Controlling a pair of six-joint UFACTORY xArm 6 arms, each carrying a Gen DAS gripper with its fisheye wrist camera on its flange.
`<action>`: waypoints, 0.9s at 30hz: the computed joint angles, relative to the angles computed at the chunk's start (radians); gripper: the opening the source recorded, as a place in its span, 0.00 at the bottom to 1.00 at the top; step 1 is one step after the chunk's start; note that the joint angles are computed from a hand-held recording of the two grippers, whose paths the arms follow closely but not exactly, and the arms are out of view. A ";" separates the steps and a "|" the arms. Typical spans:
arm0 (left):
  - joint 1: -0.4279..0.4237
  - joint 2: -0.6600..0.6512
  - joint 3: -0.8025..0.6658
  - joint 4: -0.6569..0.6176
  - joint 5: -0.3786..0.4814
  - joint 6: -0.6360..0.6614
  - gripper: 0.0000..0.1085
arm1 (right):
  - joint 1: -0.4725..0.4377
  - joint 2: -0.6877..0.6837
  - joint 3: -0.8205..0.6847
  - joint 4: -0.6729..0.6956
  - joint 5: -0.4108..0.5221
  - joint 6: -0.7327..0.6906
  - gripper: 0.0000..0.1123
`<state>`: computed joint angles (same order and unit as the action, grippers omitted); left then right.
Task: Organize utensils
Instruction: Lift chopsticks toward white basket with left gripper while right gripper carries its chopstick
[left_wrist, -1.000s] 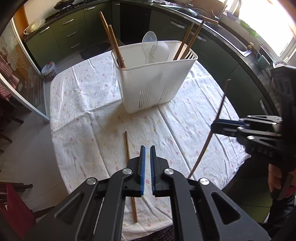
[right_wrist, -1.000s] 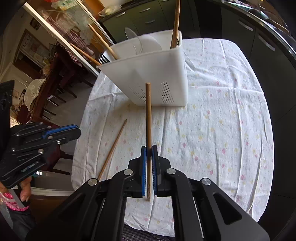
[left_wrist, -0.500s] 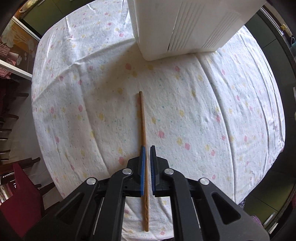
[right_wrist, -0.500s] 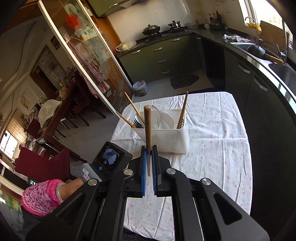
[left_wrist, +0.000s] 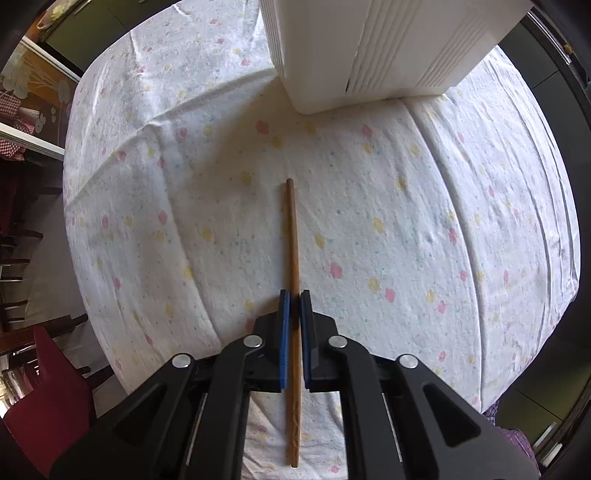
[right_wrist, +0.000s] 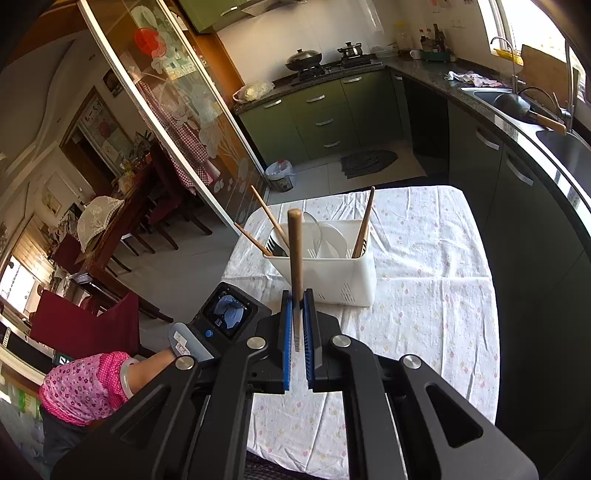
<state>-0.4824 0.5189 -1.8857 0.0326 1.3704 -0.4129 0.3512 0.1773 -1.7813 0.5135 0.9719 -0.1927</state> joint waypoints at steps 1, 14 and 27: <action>0.004 -0.020 0.025 -0.006 -0.022 0.001 0.05 | -0.002 -0.004 0.003 0.002 -0.003 -0.002 0.06; -0.050 -0.329 0.177 0.044 -0.215 0.009 0.05 | -0.039 -0.057 0.048 0.038 -0.026 -0.036 0.06; -0.098 -0.210 -0.225 0.156 -0.223 -0.011 0.05 | -0.065 -0.131 0.114 0.059 -0.045 -0.062 0.06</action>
